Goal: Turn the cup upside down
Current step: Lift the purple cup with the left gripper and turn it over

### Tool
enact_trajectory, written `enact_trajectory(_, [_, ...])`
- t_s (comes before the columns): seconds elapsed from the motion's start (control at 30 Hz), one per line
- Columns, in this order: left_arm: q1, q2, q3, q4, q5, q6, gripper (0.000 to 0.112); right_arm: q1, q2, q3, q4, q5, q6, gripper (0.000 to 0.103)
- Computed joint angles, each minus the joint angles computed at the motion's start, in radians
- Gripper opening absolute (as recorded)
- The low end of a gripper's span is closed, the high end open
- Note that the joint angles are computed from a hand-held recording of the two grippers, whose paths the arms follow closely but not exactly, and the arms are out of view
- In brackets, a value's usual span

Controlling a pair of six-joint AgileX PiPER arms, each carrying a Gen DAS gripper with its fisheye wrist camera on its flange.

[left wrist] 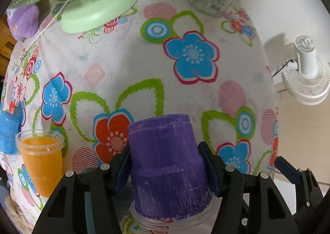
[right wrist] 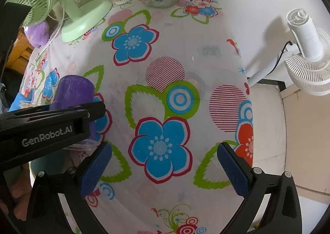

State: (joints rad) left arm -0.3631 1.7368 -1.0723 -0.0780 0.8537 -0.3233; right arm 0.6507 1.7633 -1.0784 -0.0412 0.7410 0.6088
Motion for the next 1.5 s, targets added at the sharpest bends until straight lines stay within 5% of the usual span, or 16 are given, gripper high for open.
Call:
enact_trajectory(0.27, [-0.051, -0.150, 0.019, 0.033, 0.093, -0.002, 0.063, 0.049, -0.108, 0.024, -0.052, 0.053, 0.081, 0.103])
enact_trajectory(0.8, [0.063, -0.539, 0.263, 0.063, 0.170, 0.107, 0.063, 0.352, -0.195, -0.002, -0.172, 0.141, 0.389, 0.103])
enact_trajectory(1.13, [0.350, -0.737, 0.378, -0.001, 0.262, 0.420, 0.063, 0.546, -0.093, -0.156, -0.203, 0.228, 0.534, 0.103])
enact_trajectory(1.5, [0.801, -0.771, 0.453, -0.091, 0.299, 0.928, 0.064, 0.674, 0.078, -0.357, -0.196, 0.305, 0.645, 0.103])
